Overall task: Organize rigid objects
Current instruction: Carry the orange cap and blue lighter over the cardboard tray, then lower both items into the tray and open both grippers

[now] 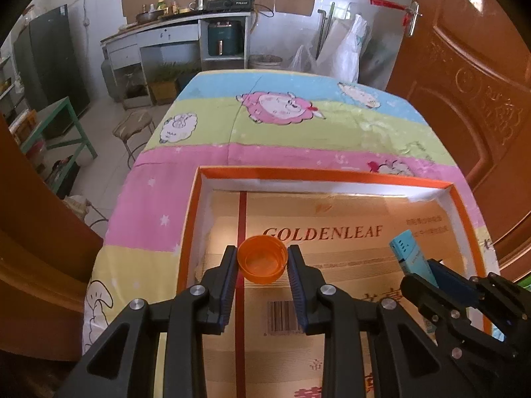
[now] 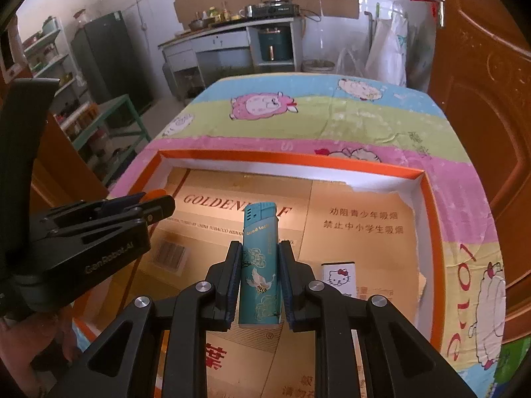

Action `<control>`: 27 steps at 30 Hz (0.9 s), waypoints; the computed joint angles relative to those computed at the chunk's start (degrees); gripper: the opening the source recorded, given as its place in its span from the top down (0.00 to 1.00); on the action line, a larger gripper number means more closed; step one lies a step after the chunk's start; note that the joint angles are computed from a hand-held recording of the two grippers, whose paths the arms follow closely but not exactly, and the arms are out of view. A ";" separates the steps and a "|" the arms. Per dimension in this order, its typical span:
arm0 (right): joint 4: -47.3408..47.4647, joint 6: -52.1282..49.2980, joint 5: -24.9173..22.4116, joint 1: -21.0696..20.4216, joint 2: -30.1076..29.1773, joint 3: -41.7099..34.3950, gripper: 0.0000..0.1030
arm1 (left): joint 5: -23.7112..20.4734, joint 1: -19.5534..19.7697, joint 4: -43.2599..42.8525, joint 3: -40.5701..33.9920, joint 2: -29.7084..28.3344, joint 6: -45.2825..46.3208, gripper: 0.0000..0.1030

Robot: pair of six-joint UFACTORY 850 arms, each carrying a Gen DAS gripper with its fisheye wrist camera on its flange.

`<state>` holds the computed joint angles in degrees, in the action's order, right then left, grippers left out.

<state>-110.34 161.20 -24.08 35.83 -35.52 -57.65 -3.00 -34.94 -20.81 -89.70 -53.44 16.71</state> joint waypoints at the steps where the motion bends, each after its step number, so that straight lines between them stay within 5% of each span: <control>1: 0.07 -0.32 0.51 -0.13 -0.42 -0.36 0.78 | -0.11 -0.02 3.65 -0.19 -0.19 -3.60 0.70; 5: 0.86 -1.40 1.33 -0.31 -1.37 -1.22 0.78 | -1.01 0.19 -2.04 -0.85 -1.12 2.04 0.70; 13: 1.23 -1.23 3.33 -1.22 -2.47 -1.96 0.78 | -1.27 0.16 0.25 -1.56 -2.12 0.72 0.70; 20: 3.01 -3.33 3.37 -1.07 -2.88 -2.26 0.78 | 0.19 0.17 -17.43 -0.51 -1.80 19.36 0.70; 27: 3.06 -3.60 3.04 -0.89 -2.95 -2.29 0.77 | -0.57 0.30 -31.28 -0.33 -1.63 33.70 0.56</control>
<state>-107.28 157.60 -21.04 34.93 -38.48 -59.94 -3.57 -34.64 -52.09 -90.04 -55.07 50.41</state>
